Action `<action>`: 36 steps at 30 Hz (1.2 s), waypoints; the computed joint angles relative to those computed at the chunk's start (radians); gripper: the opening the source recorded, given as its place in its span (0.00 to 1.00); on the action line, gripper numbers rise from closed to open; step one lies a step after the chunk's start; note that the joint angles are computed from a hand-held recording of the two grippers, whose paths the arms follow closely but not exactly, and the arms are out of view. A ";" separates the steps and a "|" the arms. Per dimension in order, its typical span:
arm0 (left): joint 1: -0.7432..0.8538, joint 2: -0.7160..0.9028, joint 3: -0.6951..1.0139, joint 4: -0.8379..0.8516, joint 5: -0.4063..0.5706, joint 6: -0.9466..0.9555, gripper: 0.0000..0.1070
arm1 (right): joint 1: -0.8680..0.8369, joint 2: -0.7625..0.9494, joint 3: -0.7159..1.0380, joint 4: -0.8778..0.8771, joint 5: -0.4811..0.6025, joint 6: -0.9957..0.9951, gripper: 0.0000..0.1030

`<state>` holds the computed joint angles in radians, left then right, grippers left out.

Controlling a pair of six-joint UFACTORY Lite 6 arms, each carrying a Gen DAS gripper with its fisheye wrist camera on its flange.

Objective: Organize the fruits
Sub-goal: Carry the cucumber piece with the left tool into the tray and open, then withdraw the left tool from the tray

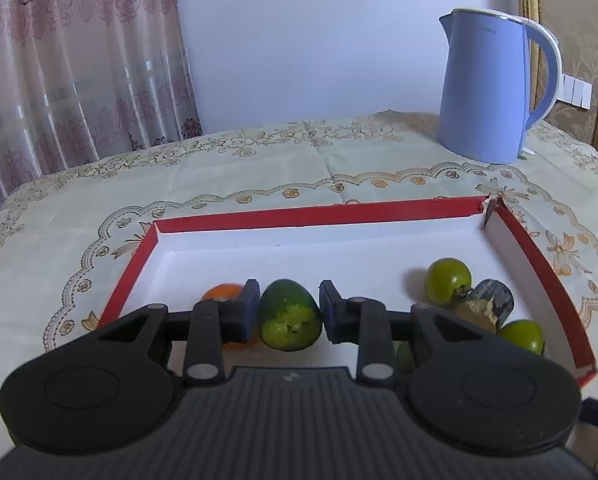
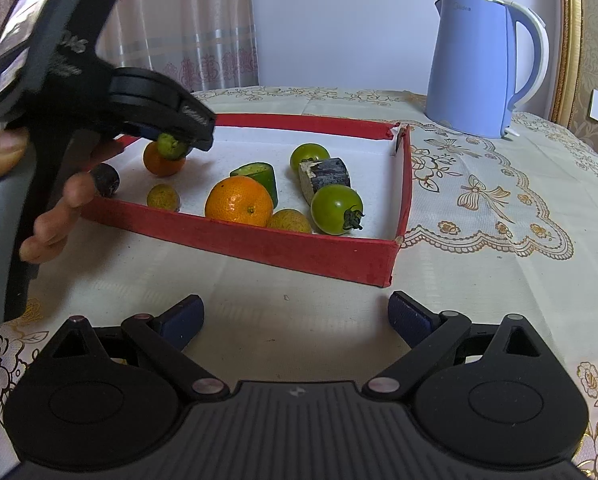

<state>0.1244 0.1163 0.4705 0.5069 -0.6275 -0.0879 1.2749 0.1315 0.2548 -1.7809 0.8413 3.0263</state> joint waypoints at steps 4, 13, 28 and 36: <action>-0.039 0.065 0.049 -0.066 0.001 0.027 0.27 | -0.003 0.001 0.000 -0.004 0.000 0.000 0.97; -0.075 0.114 0.062 -0.133 -0.016 0.089 0.39 | -0.005 0.003 -0.001 -0.009 0.001 0.006 0.97; -0.049 -0.018 -0.080 -0.198 -0.088 0.143 0.81 | -0.006 0.005 -0.001 -0.011 0.001 0.007 0.97; 0.175 -0.290 -0.269 0.064 -0.066 -0.028 0.90 | -0.005 0.004 -0.002 -0.009 0.001 0.005 0.97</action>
<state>0.2990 -0.1737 0.2017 0.5712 -0.6935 -0.1157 1.2697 0.1351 0.2533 -1.7903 0.8423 3.0316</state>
